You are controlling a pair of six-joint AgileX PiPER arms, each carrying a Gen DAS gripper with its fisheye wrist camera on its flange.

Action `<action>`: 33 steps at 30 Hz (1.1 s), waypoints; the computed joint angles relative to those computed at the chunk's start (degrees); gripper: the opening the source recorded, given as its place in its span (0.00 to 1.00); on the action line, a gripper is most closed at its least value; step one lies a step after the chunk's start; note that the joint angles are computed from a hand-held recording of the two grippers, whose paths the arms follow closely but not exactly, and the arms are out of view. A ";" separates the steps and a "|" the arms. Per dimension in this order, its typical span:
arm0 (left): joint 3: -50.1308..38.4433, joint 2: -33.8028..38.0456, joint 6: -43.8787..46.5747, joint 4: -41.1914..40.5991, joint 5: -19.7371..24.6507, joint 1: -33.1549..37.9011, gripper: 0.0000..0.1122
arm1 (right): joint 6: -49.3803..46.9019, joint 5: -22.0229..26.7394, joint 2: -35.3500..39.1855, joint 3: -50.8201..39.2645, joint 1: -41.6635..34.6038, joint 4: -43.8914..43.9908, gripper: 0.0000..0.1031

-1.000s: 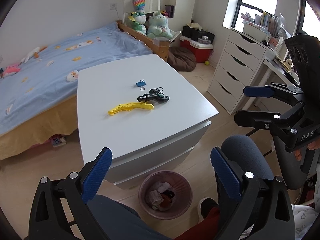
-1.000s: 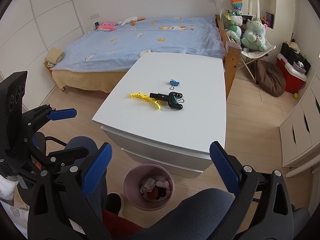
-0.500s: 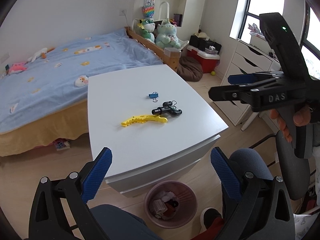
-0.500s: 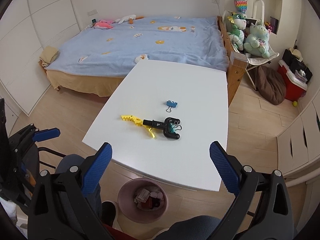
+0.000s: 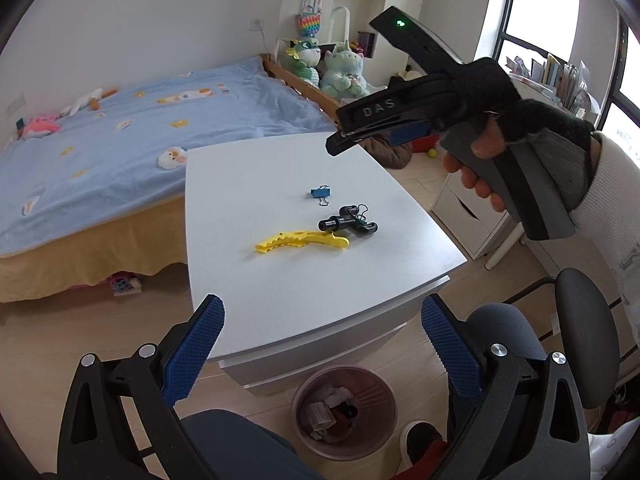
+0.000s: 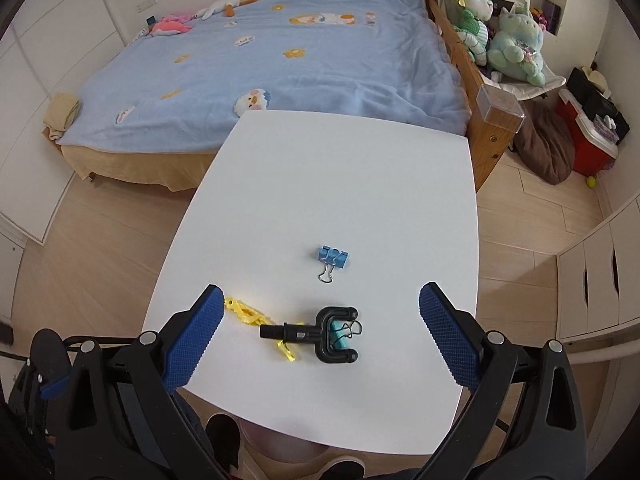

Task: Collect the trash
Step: 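Reach the right tool toward the blue binder clip, then close the right tool on the blue binder clip and lift it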

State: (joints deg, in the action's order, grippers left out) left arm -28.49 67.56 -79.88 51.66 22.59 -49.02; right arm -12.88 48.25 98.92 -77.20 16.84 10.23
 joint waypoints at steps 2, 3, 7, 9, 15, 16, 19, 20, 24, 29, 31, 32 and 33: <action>0.33 0.01 -1.22 0.73 -0.17 -0.23 0.85 | 3.42 1.09 3.64 -3.71 0.99 -2.40 0.94; 0.33 0.18 -1.37 0.80 -0.33 -0.13 0.85 | 4.59 1.82 5.47 -5.60 1.33 -3.11 0.94; 0.65 0.41 -2.14 1.30 -0.62 0.13 0.85 | 8.33 6.72 12.95 -13.05 1.10 -2.28 0.94; 0.84 0.24 -2.46 1.47 -0.73 0.44 0.85 | 11.12 8.97 16.33 -15.94 0.87 -2.19 0.94; 2.36 -0.46 -5.79 3.47 -1.36 0.52 0.85 | 17.14 12.46 23.13 -21.89 1.96 -5.45 0.80; 2.66 -0.48 -5.89 3.50 -1.73 0.86 0.85 | 17.62 12.84 23.89 -22.64 2.11 -5.85 0.79; 3.05 -0.71 -5.67 3.06 -2.06 1.41 0.85 | 19.07 12.19 24.32 -22.14 2.69 -6.51 0.70; 3.12 -0.75 -5.54 2.98 -2.26 1.63 0.85 | 19.37 12.22 24.43 -22.11 2.82 -6.89 0.65; 3.35 -0.97 -5.96 3.39 -2.76 2.05 0.85 | 20.19 12.03 24.58 -21.85 3.30 -7.68 0.54; 3.74 -1.23 -6.17 3.59 -3.15 2.53 0.85 | 21.12 11.55 24.49 -21.22 3.76 -9.07 0.37; 3.76 -1.19 -5.86 3.28 -3.22 2.61 0.85 | 21.33 11.51 24.68 -21.51 3.86 -9.41 0.34; 3.86 -1.21 -5.66 3.15 -3.30 2.75 0.85 | 21.39 11.35 24.54 -21.26 3.85 -9.53 0.30; 3.92 -1.19 -5.70 3.18 -3.35 2.79 0.85 | 21.52 11.26 24.55 -21.23 3.87 -9.73 0.26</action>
State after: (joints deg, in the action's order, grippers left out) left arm -24.57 66.37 -85.58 54.84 19.24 -46.23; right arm 8.64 59.51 123.48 -98.43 20.72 0.50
